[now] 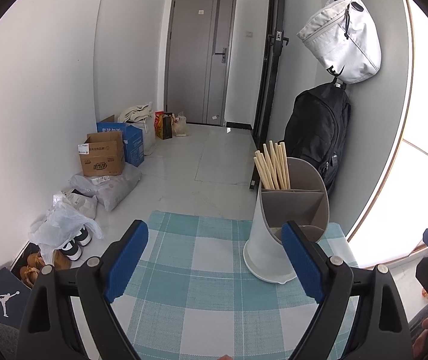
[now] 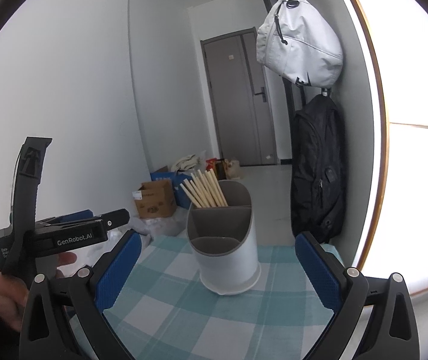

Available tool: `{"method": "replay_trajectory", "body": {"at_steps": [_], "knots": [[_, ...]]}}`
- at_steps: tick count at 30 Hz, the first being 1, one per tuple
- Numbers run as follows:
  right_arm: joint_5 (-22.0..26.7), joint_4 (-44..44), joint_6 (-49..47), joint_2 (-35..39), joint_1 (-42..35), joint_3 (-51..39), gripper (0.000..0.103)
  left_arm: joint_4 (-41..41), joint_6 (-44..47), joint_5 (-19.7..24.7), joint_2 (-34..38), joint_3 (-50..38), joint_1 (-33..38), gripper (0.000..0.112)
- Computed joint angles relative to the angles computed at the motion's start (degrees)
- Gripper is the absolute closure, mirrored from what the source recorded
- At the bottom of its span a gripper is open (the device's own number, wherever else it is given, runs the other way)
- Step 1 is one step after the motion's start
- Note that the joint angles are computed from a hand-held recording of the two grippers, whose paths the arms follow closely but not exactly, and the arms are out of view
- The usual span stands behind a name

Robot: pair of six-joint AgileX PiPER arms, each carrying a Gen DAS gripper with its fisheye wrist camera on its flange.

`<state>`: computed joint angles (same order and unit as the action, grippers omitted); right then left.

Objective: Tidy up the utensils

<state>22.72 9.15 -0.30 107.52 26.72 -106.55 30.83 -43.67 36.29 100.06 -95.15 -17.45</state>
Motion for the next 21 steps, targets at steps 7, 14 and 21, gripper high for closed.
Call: {"method": "replay_trajectory", "body": {"at_steps": [7, 14, 21], "knots": [[-0.25, -0.21, -0.25, -0.16, 0.09, 0.19, 0.000, 1.21, -0.35, 0.56, 0.29, -0.37, -0.59, 0.025], [-0.72, -0.21, 0.11, -0.50, -0.10, 0.79, 0.000, 3.44, -3.80, -3.28, -2.13, 3.05, -0.23, 0.025], [-1.12, -0.23, -0.13, -0.72, 0.07, 1.21, 0.000, 2.83, -2.71, -2.05, -1.39, 2.04, -0.40, 0.025]]}}
